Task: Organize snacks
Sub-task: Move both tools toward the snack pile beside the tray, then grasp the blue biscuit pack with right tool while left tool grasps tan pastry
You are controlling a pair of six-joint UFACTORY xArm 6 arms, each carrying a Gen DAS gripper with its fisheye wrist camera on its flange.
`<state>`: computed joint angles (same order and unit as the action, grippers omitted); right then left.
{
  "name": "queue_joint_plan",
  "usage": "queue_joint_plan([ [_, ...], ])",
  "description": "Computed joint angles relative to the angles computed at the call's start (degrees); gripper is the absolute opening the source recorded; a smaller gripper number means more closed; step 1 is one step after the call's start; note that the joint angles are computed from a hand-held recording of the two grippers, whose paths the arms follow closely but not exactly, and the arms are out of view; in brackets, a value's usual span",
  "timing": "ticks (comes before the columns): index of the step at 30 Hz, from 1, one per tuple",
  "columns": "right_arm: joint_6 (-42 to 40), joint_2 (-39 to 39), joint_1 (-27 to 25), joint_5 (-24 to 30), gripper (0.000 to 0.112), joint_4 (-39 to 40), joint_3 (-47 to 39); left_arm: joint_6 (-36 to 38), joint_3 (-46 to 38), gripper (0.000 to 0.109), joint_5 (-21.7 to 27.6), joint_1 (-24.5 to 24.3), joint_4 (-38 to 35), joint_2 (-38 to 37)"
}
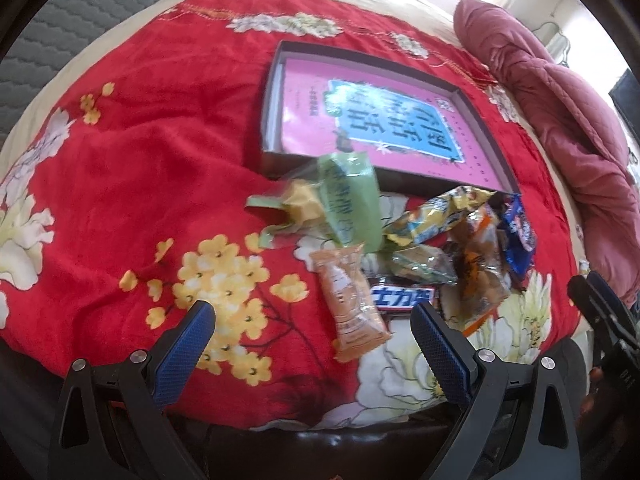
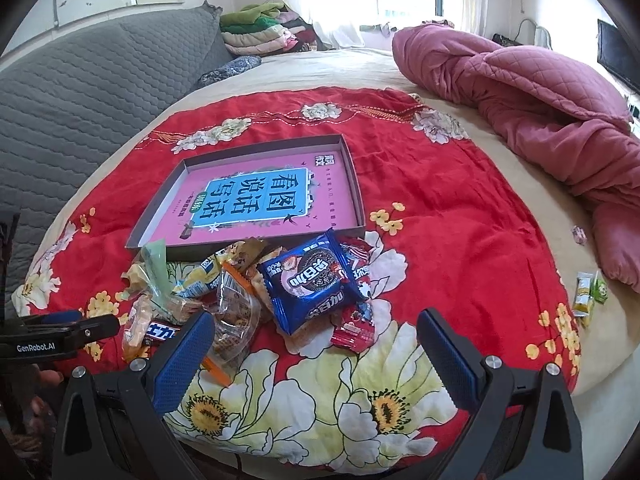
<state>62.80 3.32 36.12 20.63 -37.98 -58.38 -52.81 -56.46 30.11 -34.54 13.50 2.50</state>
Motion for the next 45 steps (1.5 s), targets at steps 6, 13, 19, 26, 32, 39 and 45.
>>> queue_joint_plan([
  [6,-3.85,1.68,-1.22,-2.41,0.101,3.92,-0.43,5.54,-0.67,0.098,-1.48,0.98,-6.73,2.87],
  [13,-3.23,4.12,-3.39,-4.33,0.101,4.4,-1.14,11.24,-3.87,0.098,1.34,-0.19,-11.88,5.95],
  [19,-7.53,6.54,-3.73,-3.9,0.101,6.22,-3.23,12.43,-4.03,0.094,-0.61,0.07,-13.41,6.94],
  [26,-11.14,10.53,-3.75,-5.66,0.101,5.54,-6.43,15.06,-4.05,0.07,-2.0,0.47,-15.64,7.42],
  [32,-16.81,13.19,-3.9,-3.91,0.1,9.79,-8.67,17.18,-4.57,0.064,-4.02,0.29,-18.41,8.57],
  [39,-19.69,15.33,-3.25,-1.66,0.088,9.36,-11.31,18.09,-5.99,0.058,-4.77,0.11,-18.99,10.2],
  [45,-25.67,17.23,-2.63,-2.54,0.064,13.76,-12.77,21.31,-7.2,0.037,-5.83,-0.08,-21.66,11.61],
])
